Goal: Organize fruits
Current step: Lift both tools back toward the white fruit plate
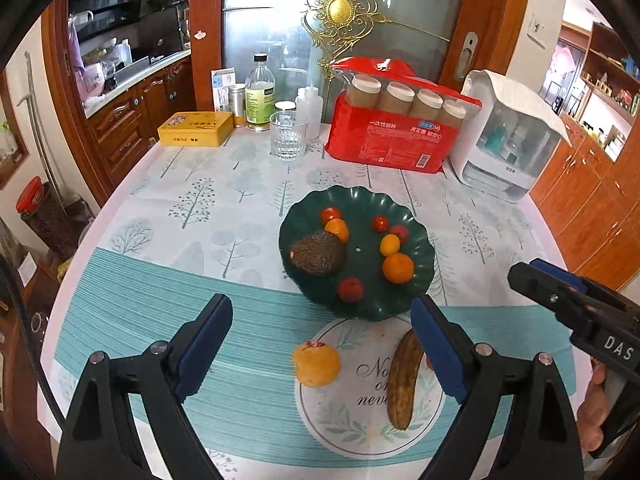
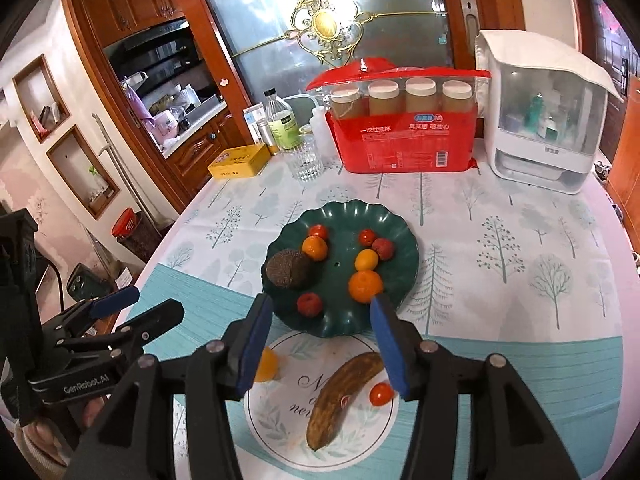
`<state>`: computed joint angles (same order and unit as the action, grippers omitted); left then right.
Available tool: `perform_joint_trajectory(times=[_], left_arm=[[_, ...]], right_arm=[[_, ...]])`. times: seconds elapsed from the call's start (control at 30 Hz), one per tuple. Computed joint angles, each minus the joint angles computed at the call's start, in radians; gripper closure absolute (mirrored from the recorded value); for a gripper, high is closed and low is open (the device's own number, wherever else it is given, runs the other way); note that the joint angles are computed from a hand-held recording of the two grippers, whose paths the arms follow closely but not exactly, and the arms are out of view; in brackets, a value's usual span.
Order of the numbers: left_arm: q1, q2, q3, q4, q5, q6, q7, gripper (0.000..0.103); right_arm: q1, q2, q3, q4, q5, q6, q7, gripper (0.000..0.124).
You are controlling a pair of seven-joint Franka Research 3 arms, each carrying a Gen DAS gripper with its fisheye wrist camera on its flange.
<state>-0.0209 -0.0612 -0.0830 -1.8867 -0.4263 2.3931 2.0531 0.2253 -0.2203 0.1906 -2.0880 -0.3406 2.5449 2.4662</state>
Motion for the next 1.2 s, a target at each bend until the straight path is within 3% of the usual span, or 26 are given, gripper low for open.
perform_joint_trajectory(times=[0.23,0.53,0.87,1.2], left_arm=[[-0.011,-0.050,0.011,-0.099,0.010,0.073,0.043,0.013],[-0.034,-0.067,0.022,-0.223,0.028,0.141,0.101,0.013],[-0.004,0.044,0.000,-0.179,0.086,0.082,0.026,0.013],[0.029,0.194,-0.049,-0.043,0.176,-0.035,-0.086,0.013]], right_arm=[[0.001,-0.035,0.031,-0.066,-0.040,-0.022,0.058,0.063],[0.037,-0.009,0.035,-0.140,0.000,-0.033,0.101,0.063],[0.088,0.109,-0.004,-0.139,0.076,-0.034,0.152,0.063],[0.134,0.221,-0.048,-0.057,0.040,-0.100,0.256,0.063]])
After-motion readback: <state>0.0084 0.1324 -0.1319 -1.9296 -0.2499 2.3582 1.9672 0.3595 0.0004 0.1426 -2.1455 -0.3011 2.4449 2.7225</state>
